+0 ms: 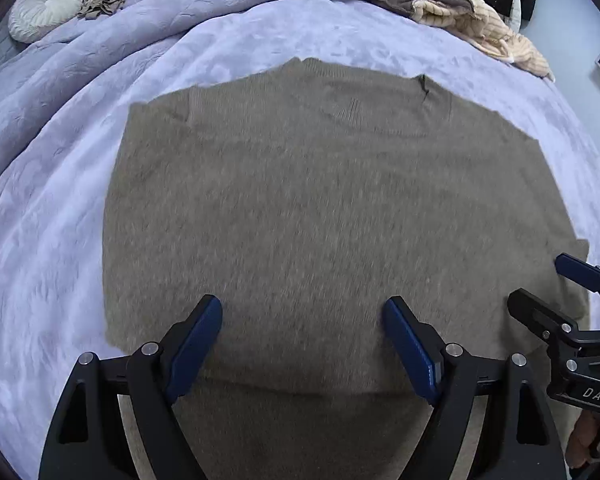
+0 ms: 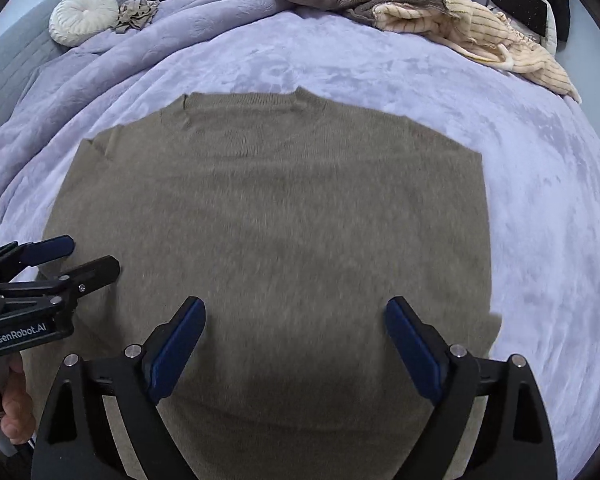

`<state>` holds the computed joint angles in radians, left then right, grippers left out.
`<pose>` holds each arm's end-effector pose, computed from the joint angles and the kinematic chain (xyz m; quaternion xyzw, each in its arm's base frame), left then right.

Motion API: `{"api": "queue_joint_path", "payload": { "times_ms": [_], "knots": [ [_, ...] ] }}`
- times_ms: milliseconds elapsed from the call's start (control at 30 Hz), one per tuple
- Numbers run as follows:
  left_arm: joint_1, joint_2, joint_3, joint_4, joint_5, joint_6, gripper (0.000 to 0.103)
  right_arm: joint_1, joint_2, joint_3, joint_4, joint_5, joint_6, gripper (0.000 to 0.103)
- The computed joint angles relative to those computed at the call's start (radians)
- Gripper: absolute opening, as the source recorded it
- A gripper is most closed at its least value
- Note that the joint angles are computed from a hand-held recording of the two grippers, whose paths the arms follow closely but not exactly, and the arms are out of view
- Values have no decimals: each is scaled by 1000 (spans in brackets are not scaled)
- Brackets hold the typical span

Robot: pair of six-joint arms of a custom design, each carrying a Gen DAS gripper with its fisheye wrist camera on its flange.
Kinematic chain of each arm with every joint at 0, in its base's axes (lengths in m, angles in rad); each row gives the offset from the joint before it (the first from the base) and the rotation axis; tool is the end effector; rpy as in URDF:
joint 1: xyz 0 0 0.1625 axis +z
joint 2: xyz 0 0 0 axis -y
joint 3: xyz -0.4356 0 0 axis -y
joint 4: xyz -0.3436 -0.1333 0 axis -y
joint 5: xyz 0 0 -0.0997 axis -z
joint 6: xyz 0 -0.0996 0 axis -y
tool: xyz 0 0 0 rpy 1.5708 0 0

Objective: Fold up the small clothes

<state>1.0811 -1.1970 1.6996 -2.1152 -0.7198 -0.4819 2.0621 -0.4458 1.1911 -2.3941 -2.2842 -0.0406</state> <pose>-0.0809 -0.5943 0.3411 -0.0051 0.9107 -0.2095 0.3560 0.4143 -0.6299 0.0500 0.2330 -0.9070 0.1136 0.3319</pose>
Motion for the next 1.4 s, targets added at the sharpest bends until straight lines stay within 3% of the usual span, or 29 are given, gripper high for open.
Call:
{"api": "queue_joint_path", "payload": {
  "times_ms": [100, 133, 167, 333, 400, 567, 667, 700, 833, 933, 1067, 1267, 1400],
  "knots": [
    [-44, -48, 93, -10, 36, -58, 84, 10, -15, 106, -81, -67, -16, 93],
    [-54, -69, 121, -17, 15, -67, 84, 15, -28, 149, -132, -78, -37, 93],
    [-62, -89, 145, -7, -9, -80, 84, 22, -50, 202, -181, -80, -46, 93],
    [-157, -171, 306, 39, 45, -174, 84, 42, -131, 373, -259, -43, -51, 93],
    [-198, -208, 357, 74, 51, -222, 84, 57, -150, 452, -330, -70, -90, 93],
    [-284, -318, 452, 174, 8, -354, 85, 76, -234, 629, -445, -46, -109, 93],
    [-346, -392, 511, 250, -6, -446, 92, 81, -296, 732, -466, -18, -96, 94],
    [-360, -412, 525, 276, -20, -478, 102, 82, -311, 758, -469, -13, -91, 94],
    [-421, -498, 564, 369, -90, -571, 102, 102, -373, 870, -481, -22, -118, 94],
    [-474, -586, 560, 483, -75, -682, 102, 126, -416, 902, -416, -49, -144, 94],
    [-464, -711, 542, 569, -80, -778, 102, 129, -493, 934, -473, -62, -104, 94],
    [-382, -756, 591, 427, -193, -663, 102, 59, -559, 949, -447, 8, -11, 94],
    [-398, -759, 643, 346, -240, -601, 102, 29, -585, 989, -443, 27, 6, 94]
  ]
}}
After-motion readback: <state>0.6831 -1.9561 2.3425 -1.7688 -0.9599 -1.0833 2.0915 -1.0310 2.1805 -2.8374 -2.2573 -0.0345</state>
